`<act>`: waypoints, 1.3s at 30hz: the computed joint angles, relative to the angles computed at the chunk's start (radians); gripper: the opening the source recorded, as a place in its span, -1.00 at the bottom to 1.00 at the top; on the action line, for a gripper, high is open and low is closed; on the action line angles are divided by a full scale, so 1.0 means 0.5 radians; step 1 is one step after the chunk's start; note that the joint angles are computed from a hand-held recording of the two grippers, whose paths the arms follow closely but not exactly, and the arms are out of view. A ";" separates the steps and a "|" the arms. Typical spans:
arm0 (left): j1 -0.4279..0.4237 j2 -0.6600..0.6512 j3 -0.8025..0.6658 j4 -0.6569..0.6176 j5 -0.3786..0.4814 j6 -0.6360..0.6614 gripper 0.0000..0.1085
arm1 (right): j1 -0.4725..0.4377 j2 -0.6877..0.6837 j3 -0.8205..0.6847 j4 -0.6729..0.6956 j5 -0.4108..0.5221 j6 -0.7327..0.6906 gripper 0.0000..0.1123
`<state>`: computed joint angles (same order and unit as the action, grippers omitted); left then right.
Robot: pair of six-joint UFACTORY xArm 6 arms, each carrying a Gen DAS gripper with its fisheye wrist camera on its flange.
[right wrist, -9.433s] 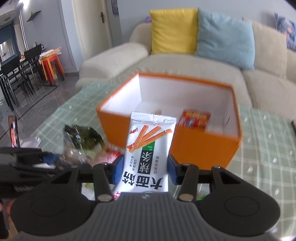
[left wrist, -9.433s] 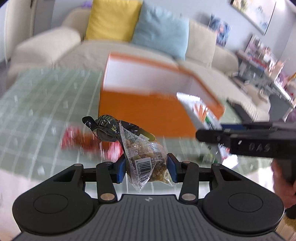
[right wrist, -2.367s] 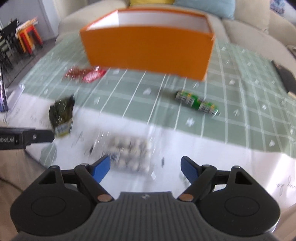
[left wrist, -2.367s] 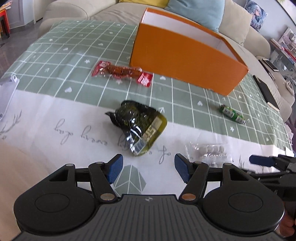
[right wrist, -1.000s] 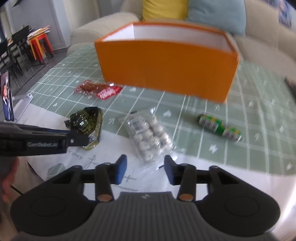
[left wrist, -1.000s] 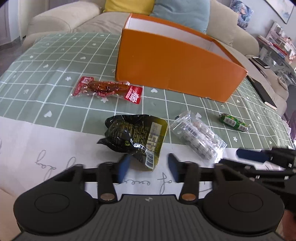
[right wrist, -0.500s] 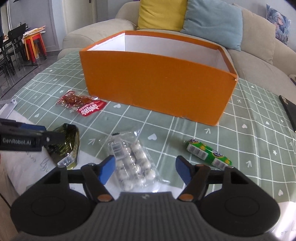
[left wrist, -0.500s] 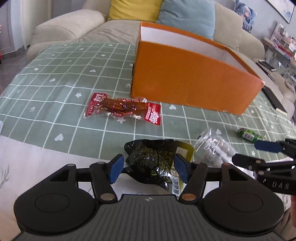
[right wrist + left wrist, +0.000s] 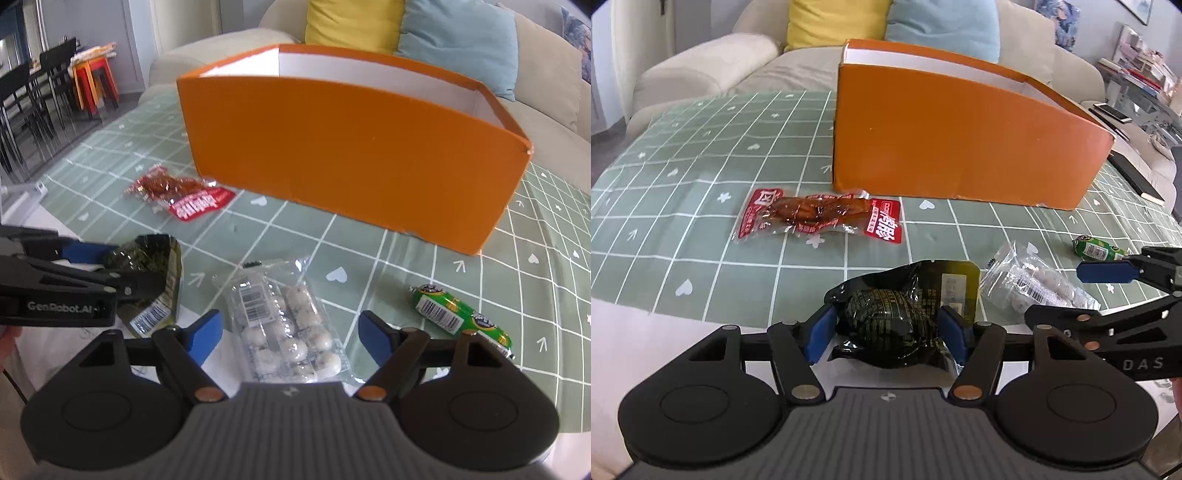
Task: Organize snacks
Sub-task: 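Grasp the dark seaweed bag with the left gripper while the right grasps the clear ball pack, then lift the seaweed bag and ball pack with both grippers over the orange box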
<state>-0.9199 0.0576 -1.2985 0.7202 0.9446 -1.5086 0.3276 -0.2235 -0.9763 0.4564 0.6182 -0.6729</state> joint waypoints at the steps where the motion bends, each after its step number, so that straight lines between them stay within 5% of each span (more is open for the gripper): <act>1: 0.000 0.000 0.001 0.003 0.000 0.000 0.34 | 0.004 0.009 -0.001 -0.019 -0.004 0.010 0.39; 11: -0.015 0.021 -0.008 0.072 0.003 0.002 0.27 | 0.025 -0.007 0.084 -0.016 -0.090 -0.024 0.36; 15: -0.020 0.027 -0.010 0.090 0.009 0.001 0.25 | 0.027 -0.033 0.123 -0.003 -0.151 -0.018 0.12; 20: -0.025 0.026 -0.012 0.105 0.019 -0.072 0.23 | 0.022 -0.039 0.116 -0.036 -0.128 0.018 0.07; 27: -0.060 0.053 -0.089 0.077 0.114 -0.108 0.20 | 0.010 -0.041 0.069 -0.170 -0.050 0.213 0.00; 39: -0.166 0.082 -0.304 0.150 0.349 -0.128 0.18 | -0.044 -0.233 0.091 -0.072 -0.020 0.111 -0.01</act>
